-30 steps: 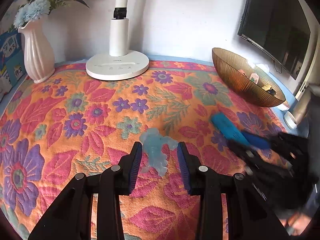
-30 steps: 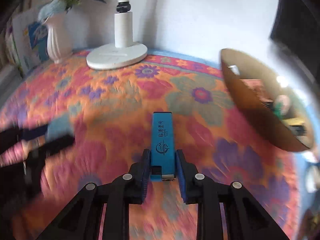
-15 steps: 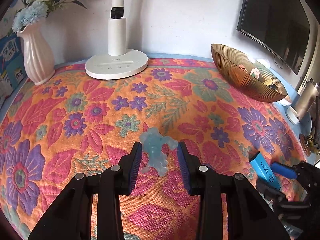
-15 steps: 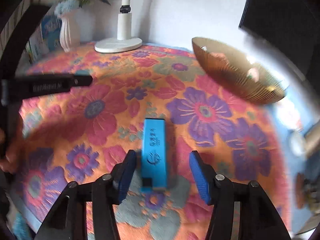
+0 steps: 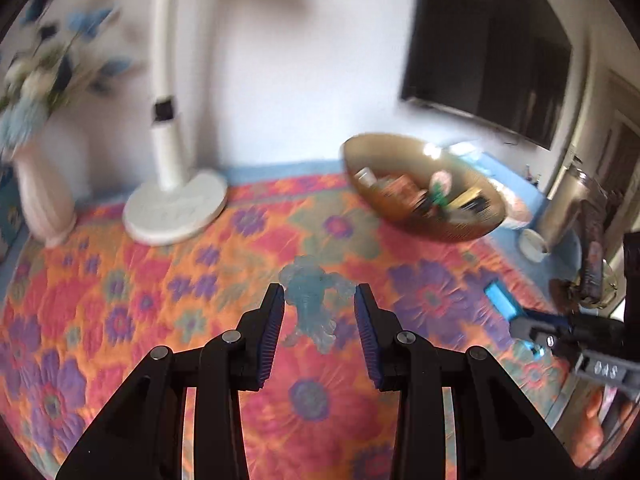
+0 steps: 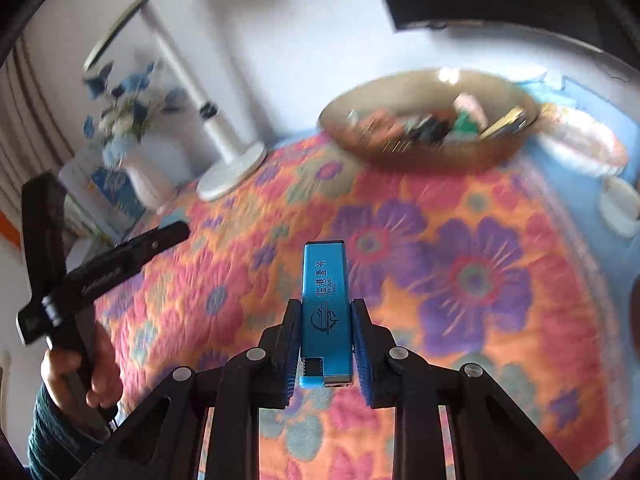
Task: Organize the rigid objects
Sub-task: 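Carry figure and USB stick over the amber bowl and open both tools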
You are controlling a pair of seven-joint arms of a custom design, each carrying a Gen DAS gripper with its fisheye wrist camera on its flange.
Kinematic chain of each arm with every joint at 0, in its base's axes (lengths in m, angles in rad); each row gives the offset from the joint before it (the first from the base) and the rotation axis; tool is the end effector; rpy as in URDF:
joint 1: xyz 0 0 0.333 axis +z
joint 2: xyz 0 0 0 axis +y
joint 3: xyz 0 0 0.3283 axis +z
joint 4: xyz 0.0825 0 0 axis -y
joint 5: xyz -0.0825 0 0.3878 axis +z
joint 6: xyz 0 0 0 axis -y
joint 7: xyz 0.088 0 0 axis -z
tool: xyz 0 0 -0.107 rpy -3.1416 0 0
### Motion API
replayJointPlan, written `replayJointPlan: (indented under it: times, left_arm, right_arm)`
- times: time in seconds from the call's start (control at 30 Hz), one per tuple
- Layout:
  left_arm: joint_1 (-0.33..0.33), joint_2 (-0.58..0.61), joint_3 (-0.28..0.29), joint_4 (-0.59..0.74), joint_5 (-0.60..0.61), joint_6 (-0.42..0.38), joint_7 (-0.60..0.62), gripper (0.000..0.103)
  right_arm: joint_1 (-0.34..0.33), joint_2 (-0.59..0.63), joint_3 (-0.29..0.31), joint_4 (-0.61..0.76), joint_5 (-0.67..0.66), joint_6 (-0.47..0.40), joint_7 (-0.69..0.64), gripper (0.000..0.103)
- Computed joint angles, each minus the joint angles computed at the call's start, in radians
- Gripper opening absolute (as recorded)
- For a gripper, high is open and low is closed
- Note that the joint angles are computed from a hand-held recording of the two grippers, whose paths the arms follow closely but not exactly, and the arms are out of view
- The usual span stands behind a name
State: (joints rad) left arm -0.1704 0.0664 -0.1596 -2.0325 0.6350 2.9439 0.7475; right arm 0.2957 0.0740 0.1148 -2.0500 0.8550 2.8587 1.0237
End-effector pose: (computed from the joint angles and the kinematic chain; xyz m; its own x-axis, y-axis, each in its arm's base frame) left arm 0.5676 -0.2331 0.5157 -0.1135 -0.9895 0.0896 -0.6375 0.0034 -0.7704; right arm 0.5735 0.2031 0.4843 0.3335 -0.8739 -0.3536 -0.7470 -0.0162 -0.6646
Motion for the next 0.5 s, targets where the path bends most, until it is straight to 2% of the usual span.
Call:
replayJointPlan:
  times: [0.1, 0.2, 0.27, 0.3, 0.37, 0.4, 0.43, 0.47, 0.5]
  left_arm:
    - [-0.006, 0.078, -0.038, 0.141, -0.096, -0.024, 0.159, 0.033]
    - [-0.019, 0.207, -0.069, 0.335, -0.209, -0.085, 0.310, 0.033]
    - [-0.038, 0.307, -0.078, 0.478, -0.258, -0.143, 0.382, 0.033]
    - [-0.053, 0.360, -0.078, 0.555, -0.275, -0.178, 0.409, 0.033]
    - [-0.091, 0.453, -0.059, 0.692, -0.293, -0.239, 0.431, 0.034]
    - [-0.109, 0.496, -0.047, 0.758, -0.300, -0.262, 0.432, 0.036]
    - [-0.118, 0.526, -0.041, 0.806, -0.311, -0.270, 0.433, 0.040]
    - [-0.125, 0.547, -0.036, 0.841, -0.324, -0.275, 0.430, 0.056]
    - [-0.129, 0.549, -0.024, 0.844, -0.332, -0.264, 0.410, 0.072]
  right_arm:
    - [-0.012, 0.013, -0.018, 0.055, -0.022, 0.059, 0.047, 0.024]
    - [-0.002, 0.078, -0.076, 0.147, -0.261, 0.093, 0.297, 0.024]
    - [0.028, 0.153, -0.156, 0.246, -0.462, 0.062, 0.527, 0.024]
    - [0.034, 0.193, -0.183, 0.304, -0.522, 0.030, 0.599, 0.024]
    - [0.009, 0.265, -0.181, 0.410, -0.554, -0.030, 0.651, 0.024]
    - [-0.020, 0.298, -0.156, 0.459, -0.543, -0.049, 0.641, 0.024]
    - [-0.052, 0.328, -0.123, 0.503, -0.521, -0.059, 0.618, 0.024]
    - [-0.093, 0.357, -0.080, 0.543, -0.481, -0.060, 0.574, 0.028]
    - [-0.106, 0.373, -0.072, 0.563, -0.470, -0.068, 0.570, 0.030]
